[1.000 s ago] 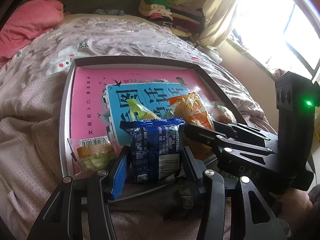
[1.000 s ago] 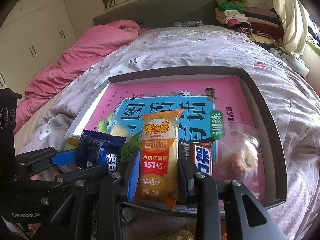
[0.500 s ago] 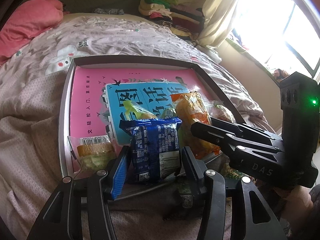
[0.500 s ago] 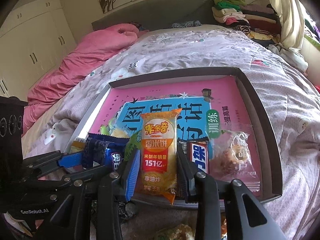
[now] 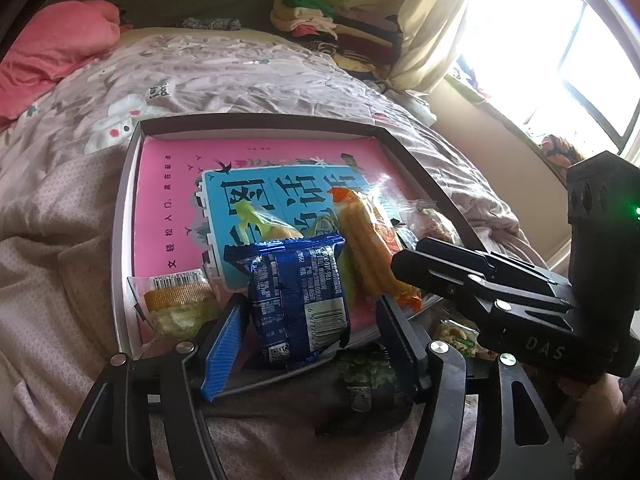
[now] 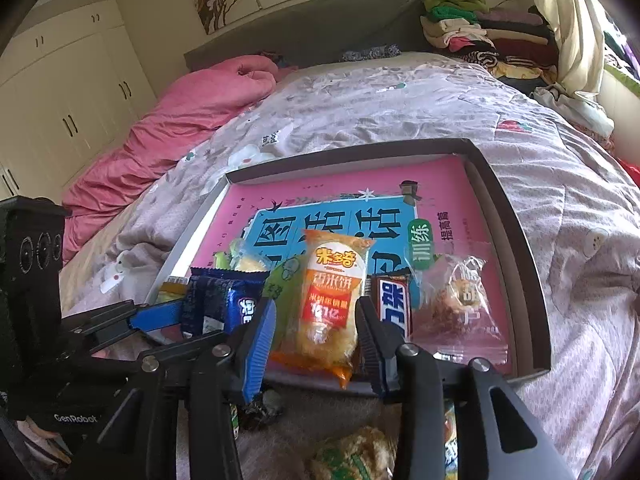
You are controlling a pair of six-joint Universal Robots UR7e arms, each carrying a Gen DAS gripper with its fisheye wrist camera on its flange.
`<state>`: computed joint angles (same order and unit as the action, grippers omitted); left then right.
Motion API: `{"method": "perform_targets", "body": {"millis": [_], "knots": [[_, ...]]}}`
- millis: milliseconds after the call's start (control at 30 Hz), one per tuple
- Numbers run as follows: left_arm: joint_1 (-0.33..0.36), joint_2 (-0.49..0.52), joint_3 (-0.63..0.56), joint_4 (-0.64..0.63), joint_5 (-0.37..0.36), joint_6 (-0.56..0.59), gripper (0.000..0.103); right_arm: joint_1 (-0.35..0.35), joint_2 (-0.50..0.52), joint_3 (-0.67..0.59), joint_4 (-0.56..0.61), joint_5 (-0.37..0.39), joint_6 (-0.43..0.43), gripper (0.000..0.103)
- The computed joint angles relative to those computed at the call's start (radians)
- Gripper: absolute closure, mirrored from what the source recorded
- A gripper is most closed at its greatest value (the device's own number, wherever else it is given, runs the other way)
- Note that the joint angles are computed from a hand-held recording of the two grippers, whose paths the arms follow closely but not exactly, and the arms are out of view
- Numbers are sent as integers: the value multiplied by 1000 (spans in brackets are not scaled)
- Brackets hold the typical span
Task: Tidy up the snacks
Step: 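Lower both packs onto the book in the tray and open both grippers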
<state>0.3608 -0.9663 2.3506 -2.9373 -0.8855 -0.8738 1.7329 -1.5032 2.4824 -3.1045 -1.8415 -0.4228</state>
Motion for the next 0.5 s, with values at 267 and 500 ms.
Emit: {"method": "perform_targets", "body": {"millis": [267, 500], "knots": [[-6, -4, -3, 12, 2, 3, 30, 4, -26, 11, 9, -1, 3, 59], [-13, -14, -4, 28, 12, 1, 28, 2, -52, 15, 6, 1, 12, 57]]}}
